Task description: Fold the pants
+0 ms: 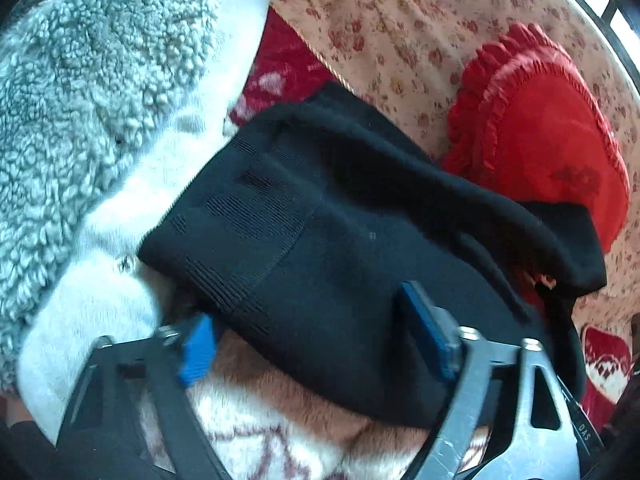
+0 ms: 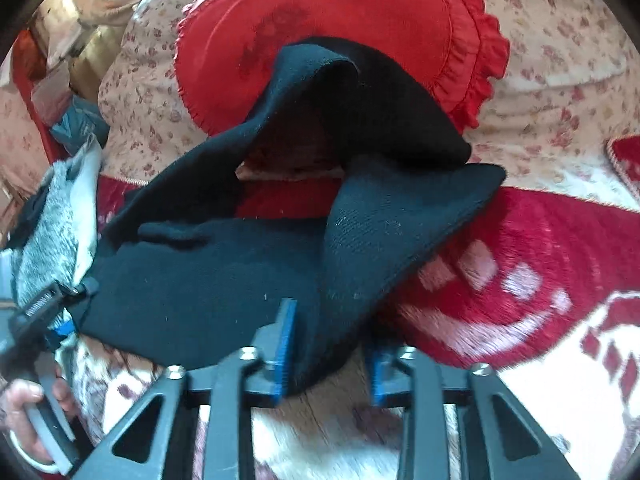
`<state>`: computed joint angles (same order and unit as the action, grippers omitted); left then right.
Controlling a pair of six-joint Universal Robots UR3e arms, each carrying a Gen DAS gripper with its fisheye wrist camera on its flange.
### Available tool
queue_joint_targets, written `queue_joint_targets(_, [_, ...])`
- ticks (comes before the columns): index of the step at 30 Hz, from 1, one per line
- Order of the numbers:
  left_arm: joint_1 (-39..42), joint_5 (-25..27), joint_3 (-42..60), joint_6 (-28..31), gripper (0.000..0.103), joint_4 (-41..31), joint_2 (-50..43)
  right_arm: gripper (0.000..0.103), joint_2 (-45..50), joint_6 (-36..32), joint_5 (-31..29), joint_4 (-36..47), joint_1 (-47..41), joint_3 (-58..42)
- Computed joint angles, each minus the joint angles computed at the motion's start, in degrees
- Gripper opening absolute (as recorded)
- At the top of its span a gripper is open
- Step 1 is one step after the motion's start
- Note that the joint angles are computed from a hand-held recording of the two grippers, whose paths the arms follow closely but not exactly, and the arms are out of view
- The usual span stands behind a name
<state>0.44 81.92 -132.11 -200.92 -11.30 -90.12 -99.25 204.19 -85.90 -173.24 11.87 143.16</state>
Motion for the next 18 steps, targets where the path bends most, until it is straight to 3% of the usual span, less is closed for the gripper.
queue_joint_targets(1, [0.1, 0.4, 0.4, 0.1, 0.036, 0.3, -0.3, 0.014, 0.2, 0.0, 0.0, -0.7, -0.1, 0.1])
queue_joint_targets(2, [0.5, -0.2, 1.5, 0.4, 0.016, -0.6, -1.1, 0.012, 0.2, -0.1, -0.7, -0.8, 0.3, -0.1])
queue_joint_targets(3, [2.4, -3.5, 1.4, 0.8, 0.016, -2.2, -0.4, 0.009, -0.1, -0.4, -0.9, -0.4, 0.5, -0.1])
queue_joint_targets(9, [3.7, -5.3, -1.6, 4.3, 0.015, -7.5, 9.3, 0.006, -12.5, -1.9, 4.6, 7.4, -2.8, 2.9])
queue_joint_targets(14, [8.9, -10.6, -4.8, 11.1, 0.015, -21.6, 26.0, 0.005, -29.8, -4.4, 6.3, 24.2, -2.4, 2.5])
queue_joint_targets(18, [8.9, -8.1, -7.5, 15.0, 0.015, -27.8, 32.1, 0.005, -41.3, -5.6, 7.5, 37.3, -1.4, 2.9])
